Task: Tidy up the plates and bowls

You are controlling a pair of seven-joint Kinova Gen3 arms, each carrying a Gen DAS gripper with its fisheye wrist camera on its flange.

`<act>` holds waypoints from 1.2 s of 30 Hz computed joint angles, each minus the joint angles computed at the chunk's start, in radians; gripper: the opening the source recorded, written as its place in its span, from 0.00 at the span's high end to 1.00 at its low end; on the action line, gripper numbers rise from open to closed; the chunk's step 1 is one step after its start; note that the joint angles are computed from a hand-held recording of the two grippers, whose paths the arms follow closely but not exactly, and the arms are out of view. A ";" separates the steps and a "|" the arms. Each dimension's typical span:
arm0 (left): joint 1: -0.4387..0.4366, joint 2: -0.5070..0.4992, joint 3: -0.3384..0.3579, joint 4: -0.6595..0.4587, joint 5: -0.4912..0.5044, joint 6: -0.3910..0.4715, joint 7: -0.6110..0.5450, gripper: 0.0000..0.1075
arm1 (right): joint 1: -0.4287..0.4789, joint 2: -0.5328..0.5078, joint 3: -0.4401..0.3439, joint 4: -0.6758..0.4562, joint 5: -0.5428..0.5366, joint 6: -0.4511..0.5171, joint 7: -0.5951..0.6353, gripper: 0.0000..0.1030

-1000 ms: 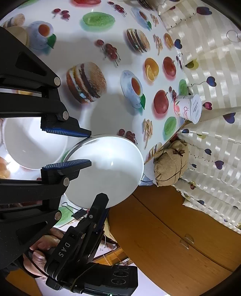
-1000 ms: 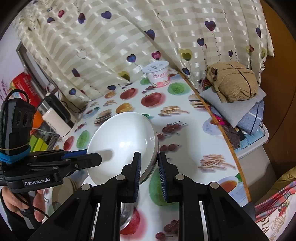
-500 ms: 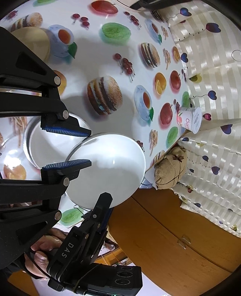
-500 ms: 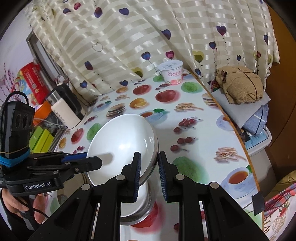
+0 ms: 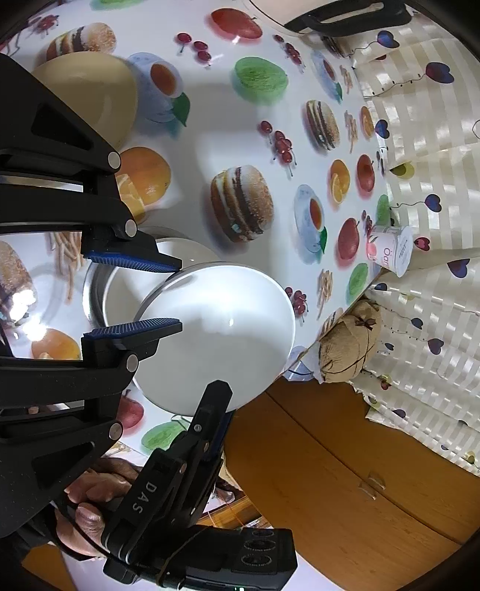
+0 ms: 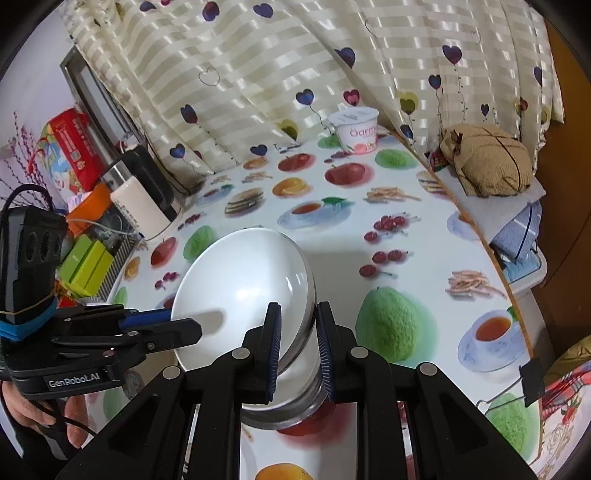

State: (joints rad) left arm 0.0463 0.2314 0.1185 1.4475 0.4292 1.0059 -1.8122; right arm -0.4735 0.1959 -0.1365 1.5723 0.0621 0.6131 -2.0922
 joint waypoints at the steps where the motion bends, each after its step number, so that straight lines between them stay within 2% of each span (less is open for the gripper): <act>1: 0.001 -0.001 -0.001 0.004 -0.002 -0.001 0.002 0.77 | -0.001 0.002 -0.001 0.004 -0.001 -0.001 -0.002 0.82; 18: 0.025 0.028 -0.006 0.024 -0.076 0.021 0.068 0.77 | 0.032 0.068 -0.018 -0.008 -0.115 0.023 0.109 0.82; 36: -0.001 0.022 0.000 0.056 -0.028 -0.012 0.020 0.76 | 0.018 0.089 -0.006 -0.033 -0.100 0.055 0.114 0.79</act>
